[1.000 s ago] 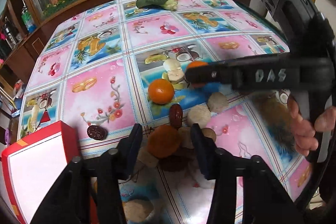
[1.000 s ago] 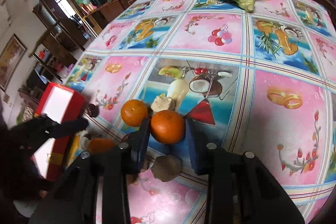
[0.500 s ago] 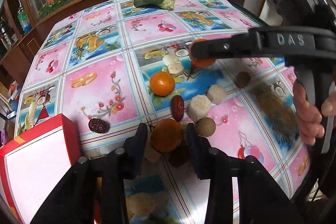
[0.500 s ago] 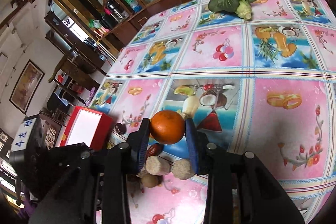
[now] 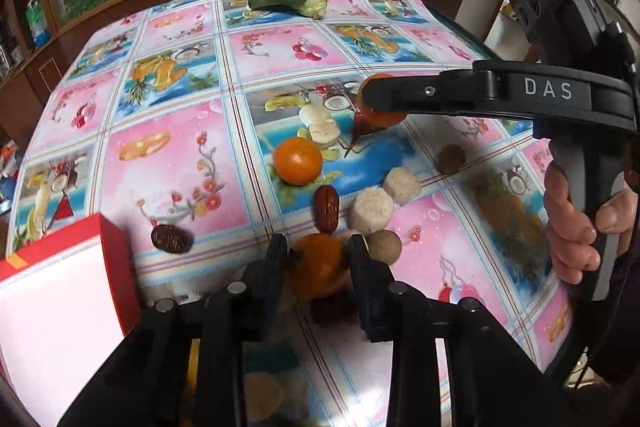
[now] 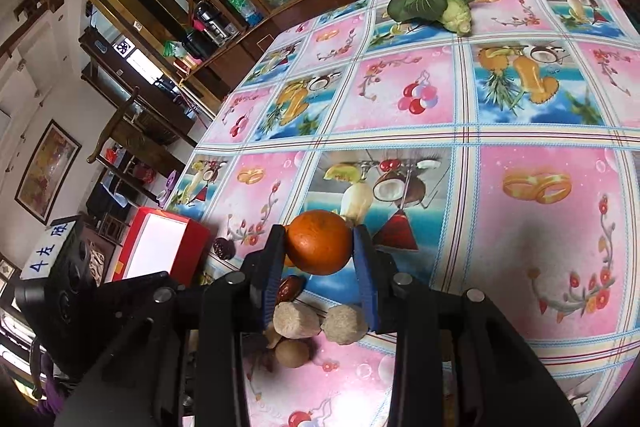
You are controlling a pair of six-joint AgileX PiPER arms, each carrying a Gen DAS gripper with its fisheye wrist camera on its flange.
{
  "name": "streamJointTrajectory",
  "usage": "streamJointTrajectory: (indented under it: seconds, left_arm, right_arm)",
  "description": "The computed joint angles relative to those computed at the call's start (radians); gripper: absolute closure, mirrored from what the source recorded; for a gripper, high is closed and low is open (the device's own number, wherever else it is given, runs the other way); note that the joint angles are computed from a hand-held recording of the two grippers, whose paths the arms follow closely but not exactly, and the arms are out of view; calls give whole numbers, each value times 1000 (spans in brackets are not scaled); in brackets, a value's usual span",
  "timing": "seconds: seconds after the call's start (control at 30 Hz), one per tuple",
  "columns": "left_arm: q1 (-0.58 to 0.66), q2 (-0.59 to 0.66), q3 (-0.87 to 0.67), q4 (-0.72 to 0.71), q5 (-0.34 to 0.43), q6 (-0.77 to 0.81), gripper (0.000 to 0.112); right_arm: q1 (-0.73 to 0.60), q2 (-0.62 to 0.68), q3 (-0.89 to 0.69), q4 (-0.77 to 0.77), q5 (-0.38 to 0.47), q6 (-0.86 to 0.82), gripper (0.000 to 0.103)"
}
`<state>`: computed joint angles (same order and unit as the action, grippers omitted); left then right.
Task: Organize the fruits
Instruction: 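Grasp an orange with the left tool while the right tool grasps another orange, then carry both oranges over the red-rimmed white tray and open both tools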
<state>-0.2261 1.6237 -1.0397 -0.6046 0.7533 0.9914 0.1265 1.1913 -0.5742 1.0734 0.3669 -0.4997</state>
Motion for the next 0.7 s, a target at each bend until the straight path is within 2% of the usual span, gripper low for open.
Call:
streamJointTrajectory:
  seconds: [0.1, 0.3, 0.43, 0.57, 0.7]
  left_arm:
    - [10, -26, 30, -21, -9, 38, 81]
    - [15, -109, 127, -70, -84, 72, 82]
    - [65, -166, 184, -168, -91, 154, 82]
    - [156, -230, 225, -240, -46, 220, 82]
    - [327, -326, 254, -304, 56, 284, 82]
  right_arm:
    - [4, 0, -1, 9, -1, -17, 67]
    - [37, -16, 8, 28, -37, -29, 67]
    - [83, -35, 13, 24, -84, -22, 67]
    - [141, -32, 9, 71, -113, -58, 67]
    - [224, -15, -7, 102, -149, -59, 67]
